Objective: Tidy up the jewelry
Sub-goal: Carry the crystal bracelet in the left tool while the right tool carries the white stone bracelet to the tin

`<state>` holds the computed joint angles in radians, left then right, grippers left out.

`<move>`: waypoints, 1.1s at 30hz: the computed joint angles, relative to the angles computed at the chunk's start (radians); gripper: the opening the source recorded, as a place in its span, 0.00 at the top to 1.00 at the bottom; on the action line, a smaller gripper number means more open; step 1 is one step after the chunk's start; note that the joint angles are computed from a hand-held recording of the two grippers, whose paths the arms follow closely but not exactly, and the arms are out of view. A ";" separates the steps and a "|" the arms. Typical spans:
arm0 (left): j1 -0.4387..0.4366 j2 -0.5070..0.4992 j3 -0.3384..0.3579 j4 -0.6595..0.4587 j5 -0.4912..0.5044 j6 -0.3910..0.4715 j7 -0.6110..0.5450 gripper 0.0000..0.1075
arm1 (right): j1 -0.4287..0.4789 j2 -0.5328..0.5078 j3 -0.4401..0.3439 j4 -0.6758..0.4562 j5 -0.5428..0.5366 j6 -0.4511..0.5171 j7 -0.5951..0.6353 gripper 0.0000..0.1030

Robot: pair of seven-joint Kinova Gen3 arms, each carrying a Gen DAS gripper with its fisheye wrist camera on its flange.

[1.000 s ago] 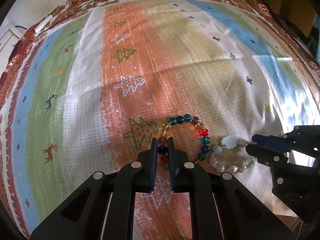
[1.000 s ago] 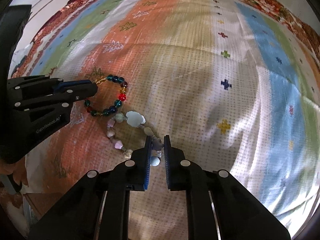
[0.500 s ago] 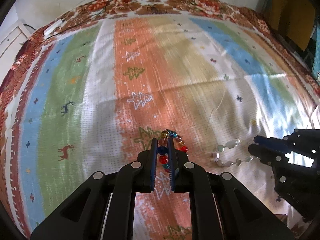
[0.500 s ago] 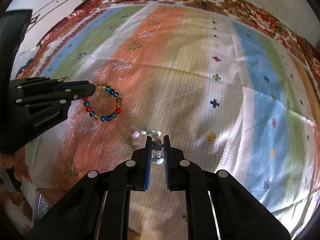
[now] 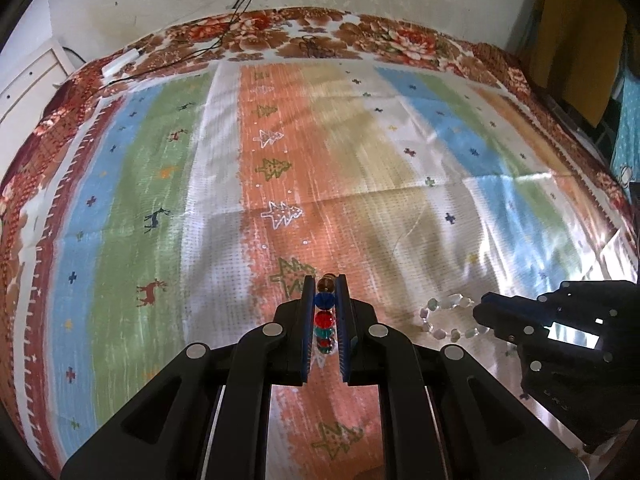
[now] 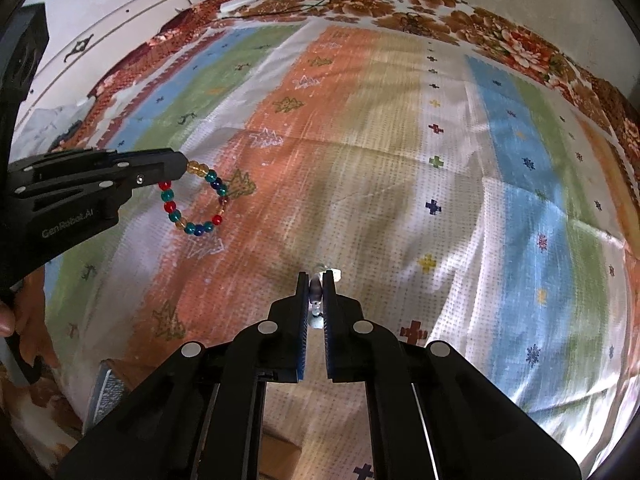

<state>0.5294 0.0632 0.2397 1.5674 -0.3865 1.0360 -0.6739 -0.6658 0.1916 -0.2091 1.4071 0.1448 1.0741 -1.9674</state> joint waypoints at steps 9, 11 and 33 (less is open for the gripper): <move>0.017 -0.028 0.023 0.001 -0.017 0.010 0.038 0.91 | 0.009 -0.052 -0.010 0.015 -0.007 -0.012 -0.010 0.93; 0.021 -0.031 0.029 0.000 -0.025 0.017 0.049 0.91 | 0.010 -0.065 -0.014 0.019 -0.006 -0.017 -0.012 0.93; 0.065 -0.081 0.093 0.004 -0.081 0.057 0.172 0.91 | 0.020 -0.176 -0.065 0.078 0.030 -0.050 -0.054 0.93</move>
<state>0.5946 -0.0178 0.3327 1.5714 -0.4673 1.0929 -0.5015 -0.6463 0.0160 -0.2741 1.4848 0.1752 1.0240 -2.0212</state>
